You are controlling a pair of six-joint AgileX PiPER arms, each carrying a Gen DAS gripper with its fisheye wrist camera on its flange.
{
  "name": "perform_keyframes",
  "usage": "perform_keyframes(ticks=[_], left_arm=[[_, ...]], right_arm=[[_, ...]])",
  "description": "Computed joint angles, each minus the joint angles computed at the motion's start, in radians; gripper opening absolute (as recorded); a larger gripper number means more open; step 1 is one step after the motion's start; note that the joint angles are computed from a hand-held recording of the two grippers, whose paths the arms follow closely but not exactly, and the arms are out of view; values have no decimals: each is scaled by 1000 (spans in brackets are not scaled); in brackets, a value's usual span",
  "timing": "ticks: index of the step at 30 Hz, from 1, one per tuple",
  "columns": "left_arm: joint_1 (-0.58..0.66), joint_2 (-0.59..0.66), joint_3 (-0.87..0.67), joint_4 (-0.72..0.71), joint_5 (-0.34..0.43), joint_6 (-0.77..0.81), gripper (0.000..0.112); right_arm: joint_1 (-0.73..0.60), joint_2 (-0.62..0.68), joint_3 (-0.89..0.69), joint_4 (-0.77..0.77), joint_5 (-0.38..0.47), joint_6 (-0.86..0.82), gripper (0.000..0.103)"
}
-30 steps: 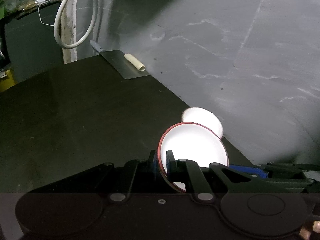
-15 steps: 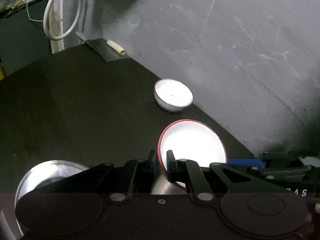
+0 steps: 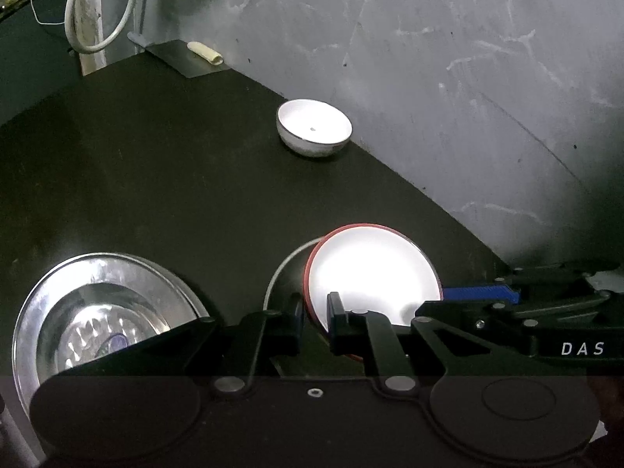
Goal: Organize plates and bowls
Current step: 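Carry the white bowl into the steel saucepan, lower it, open left tool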
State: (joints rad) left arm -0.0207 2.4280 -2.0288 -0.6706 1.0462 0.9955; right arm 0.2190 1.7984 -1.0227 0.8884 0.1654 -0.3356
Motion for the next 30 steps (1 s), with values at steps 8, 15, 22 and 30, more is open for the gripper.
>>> perform_keyframes(ticks=[8,15,22,30], left_arm=[[-6,2,4,29,2,-10,14],[-11,15,-15,56,11,-31,14],[-11,19,-22,68,17,-41,14],[-22,28,-36,83,12,-66,14]], right_arm=[[10,11,-15,-170,21,165,26],[20,17,-30,-268,33,262,26],[15,32,-47,-258,48,246,26],[12,37,-53,-245,55,229,26]])
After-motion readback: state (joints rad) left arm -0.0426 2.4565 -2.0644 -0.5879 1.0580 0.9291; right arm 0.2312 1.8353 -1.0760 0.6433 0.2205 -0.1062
